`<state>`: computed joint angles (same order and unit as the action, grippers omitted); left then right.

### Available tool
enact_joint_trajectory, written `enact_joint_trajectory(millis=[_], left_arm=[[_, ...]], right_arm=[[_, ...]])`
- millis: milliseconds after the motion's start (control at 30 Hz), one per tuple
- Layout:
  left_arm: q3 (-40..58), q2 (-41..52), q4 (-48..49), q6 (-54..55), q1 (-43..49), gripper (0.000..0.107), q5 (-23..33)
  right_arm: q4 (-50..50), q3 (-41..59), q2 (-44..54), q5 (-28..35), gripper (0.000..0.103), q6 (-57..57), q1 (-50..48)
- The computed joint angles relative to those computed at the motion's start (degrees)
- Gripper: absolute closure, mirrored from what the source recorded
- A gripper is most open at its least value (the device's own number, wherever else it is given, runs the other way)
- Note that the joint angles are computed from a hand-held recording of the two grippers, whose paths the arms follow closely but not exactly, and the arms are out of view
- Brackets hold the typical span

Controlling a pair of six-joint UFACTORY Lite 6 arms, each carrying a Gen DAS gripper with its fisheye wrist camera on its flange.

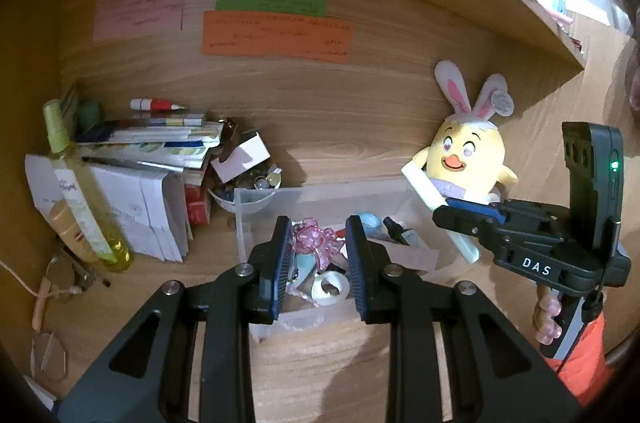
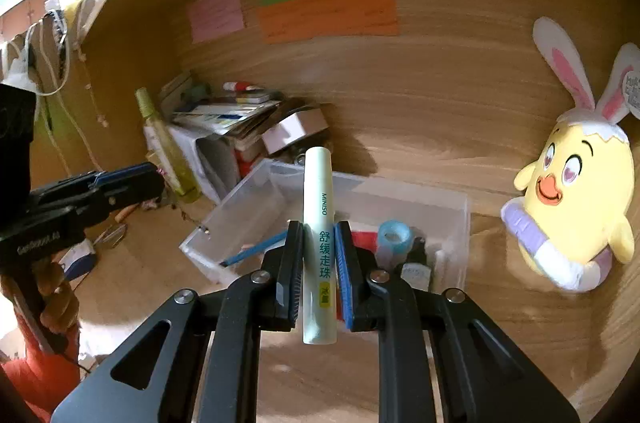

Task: Organize objects
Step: 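Carry the roll-on stick with the right tool while the left tool carries the pink charm over the bin, then open the right tool to drop the roll-on stick while the left tool releases the charm into the bin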

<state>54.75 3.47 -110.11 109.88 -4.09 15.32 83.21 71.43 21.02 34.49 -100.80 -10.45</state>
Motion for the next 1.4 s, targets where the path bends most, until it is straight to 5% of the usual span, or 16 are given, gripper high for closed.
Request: enact_joint_trajectory(millis=[167, 567, 1133, 1400], left_arm=[[4.06, 5.52, -6.86, 6.26, -2.51, 0.08, -3.0], [14.19, 20.18, 2.71, -4.6, -2.65, 0.08, -4.41], [16.28, 24.49, 4.47, -5.52, -3.91, 0.08, -6.31], [12.9, 21.68, -2.15, 1.29, -3.58, 0.066, -5.1]], right_arm=[[-1.13, 4.36, 4.95, -2.91, 0.089, 2.62, 1.77], [-6.2, 13.12, 17.01, -8.89, 0.089, 8.44, 4.86], [-11.51, 13.64, 18.24, -9.06, 0.088, 12.18, 6.77], [-13.51, 11.14, 14.95, -6.72, 0.081, 13.47, 6.0]])
